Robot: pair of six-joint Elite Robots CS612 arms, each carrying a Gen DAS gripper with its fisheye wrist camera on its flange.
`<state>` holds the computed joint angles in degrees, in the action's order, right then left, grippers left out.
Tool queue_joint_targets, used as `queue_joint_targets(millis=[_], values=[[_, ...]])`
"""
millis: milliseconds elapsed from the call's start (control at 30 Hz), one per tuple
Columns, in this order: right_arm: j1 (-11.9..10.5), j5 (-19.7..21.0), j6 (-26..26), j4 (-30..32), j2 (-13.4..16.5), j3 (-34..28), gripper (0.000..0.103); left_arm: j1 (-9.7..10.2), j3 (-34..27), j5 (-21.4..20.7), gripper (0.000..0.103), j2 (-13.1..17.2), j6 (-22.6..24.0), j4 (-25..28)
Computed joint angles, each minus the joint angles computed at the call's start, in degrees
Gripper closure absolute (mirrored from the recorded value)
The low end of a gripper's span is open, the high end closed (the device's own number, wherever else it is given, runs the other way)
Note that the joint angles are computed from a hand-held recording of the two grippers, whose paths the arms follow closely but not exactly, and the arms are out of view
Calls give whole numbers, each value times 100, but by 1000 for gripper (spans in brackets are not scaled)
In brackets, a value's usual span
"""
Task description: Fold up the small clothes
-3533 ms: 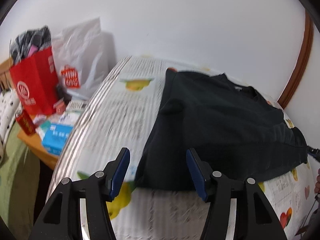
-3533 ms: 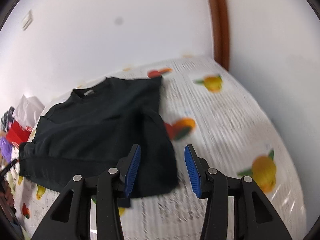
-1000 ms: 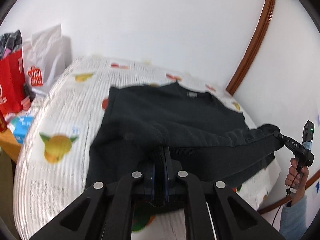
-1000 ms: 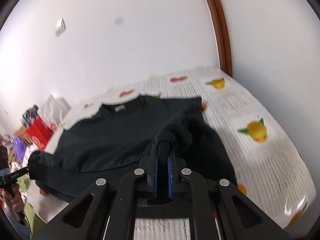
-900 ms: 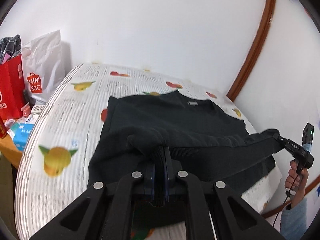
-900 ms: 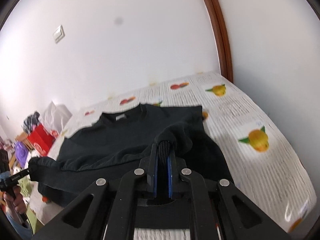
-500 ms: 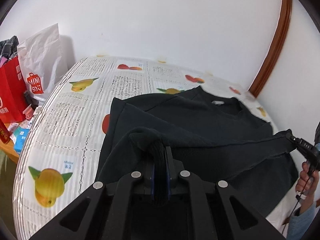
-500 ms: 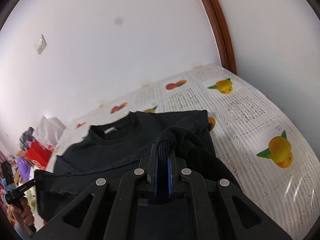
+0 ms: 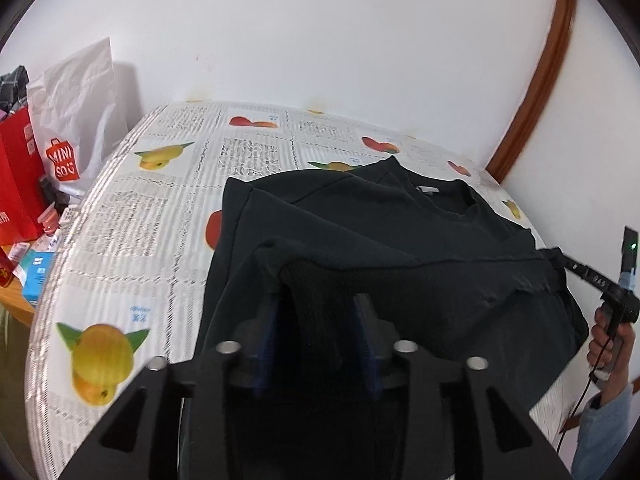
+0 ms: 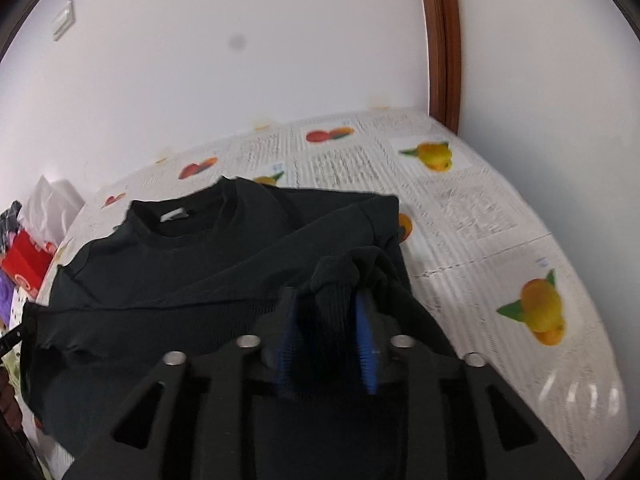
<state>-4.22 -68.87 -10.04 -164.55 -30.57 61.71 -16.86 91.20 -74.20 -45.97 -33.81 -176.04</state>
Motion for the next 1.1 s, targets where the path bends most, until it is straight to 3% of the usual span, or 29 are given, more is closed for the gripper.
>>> queue_joint_targets(millis=[33, 167, 333, 400, 500, 567, 733, 1000, 1100], values=[[-8, 40, -94, -151, -98, 164, 59, -21, 54, 6, 52, -24, 27, -78], [-20, 378, -438, -209, -355, 583, 54, -113, 168, -127, 52, -88, 228, -241], [-14, 919, -957, 701, -496, 769, 54, -251, 241, -247, 52, -103, 714, -455], [14, 912, -1201, 1029, -502, 772, 57, -235, 194, -574, 52, -60, 777, -445], [113, 523, -1410, 1162, -442, 743, 74, -209, -14, -874, 52, 65, 682, -83], [160, 311, -1305, 1096, -364, 658, 81, -213, -181, -809, 52, 167, 696, 99], [239, 184, -1088, 1059, -171, 334, 81, -229, -670, -648, 52, 392, 796, 742], [333, 166, -606, 912, 325, -615, 84, -166, -1163, 91, 52, 607, 920, 901], [347, 135, -636, 1487, 568, -1225, 84, -81, -1238, 299, 52, 595, 865, 1092]])
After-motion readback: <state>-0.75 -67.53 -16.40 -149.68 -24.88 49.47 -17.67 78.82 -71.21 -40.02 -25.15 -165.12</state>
